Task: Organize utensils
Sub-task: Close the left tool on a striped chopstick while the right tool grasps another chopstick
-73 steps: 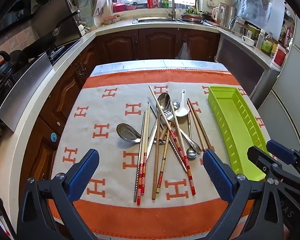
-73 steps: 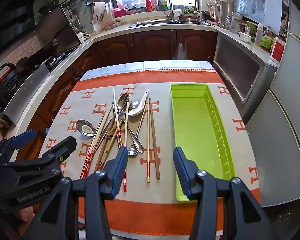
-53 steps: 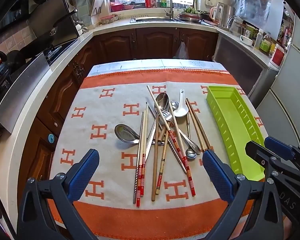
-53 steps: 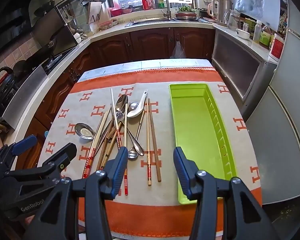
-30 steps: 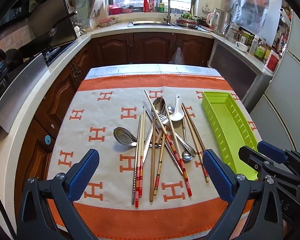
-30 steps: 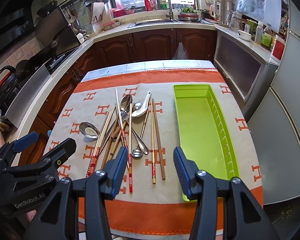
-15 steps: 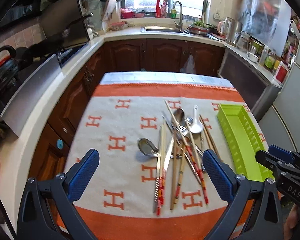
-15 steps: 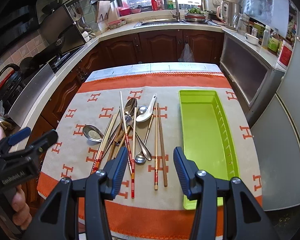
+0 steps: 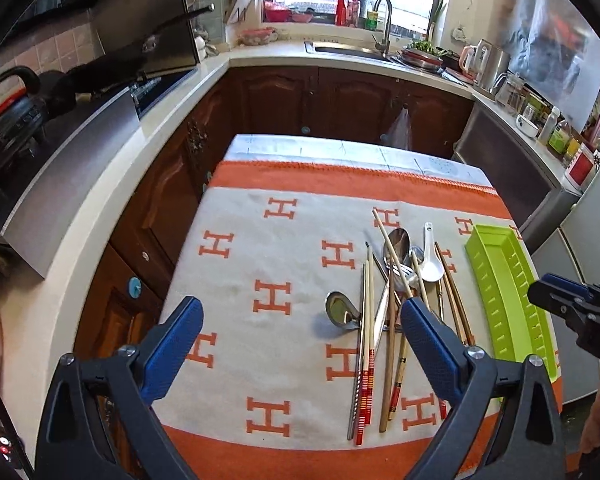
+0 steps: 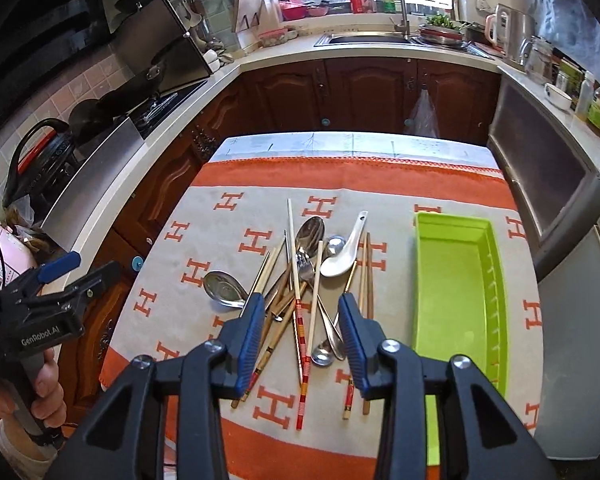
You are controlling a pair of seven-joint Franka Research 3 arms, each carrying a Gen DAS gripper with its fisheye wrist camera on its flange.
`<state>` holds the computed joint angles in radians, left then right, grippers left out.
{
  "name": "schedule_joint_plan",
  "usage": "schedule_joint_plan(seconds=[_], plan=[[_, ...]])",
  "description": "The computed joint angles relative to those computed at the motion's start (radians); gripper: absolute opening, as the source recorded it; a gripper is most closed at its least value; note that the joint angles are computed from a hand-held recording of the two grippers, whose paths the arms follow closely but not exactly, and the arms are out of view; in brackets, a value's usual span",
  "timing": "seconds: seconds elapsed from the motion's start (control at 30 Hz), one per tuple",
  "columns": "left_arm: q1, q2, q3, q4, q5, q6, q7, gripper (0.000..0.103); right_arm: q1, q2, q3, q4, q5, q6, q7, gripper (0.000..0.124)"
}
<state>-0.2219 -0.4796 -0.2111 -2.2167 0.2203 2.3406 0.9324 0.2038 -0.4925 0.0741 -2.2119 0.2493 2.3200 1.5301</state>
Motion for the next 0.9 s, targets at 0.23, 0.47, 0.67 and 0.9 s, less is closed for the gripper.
schedule_joint_plan(seconds=[0.23, 0.47, 0.67, 0.9], plan=[[-0.069, 0.053, 0.051, -0.071, -0.147, 0.076, 0.114, 0.066, 0.031, 0.11, -0.009, 0.047, 0.042, -0.028, -0.048, 0.019], [-0.113, 0.163, 0.089, -0.097, -0.357, 0.089, 0.269, 0.021, 0.049, 0.19, 0.001, 0.033, 0.033, -0.034, -0.091, 0.012], [-0.097, 0.201, 0.066, -0.094, -0.405, 0.123, 0.343, 0.019, 0.053, 0.253, 0.002, 0.026, 0.022, -0.012, -0.101, 0.012], [-0.087, 0.236, 0.061, -0.063, -0.454, 0.109, 0.416, 0.014, 0.055, 0.314, -0.011, 0.053, 0.051, -0.005, -0.124, 0.012]])
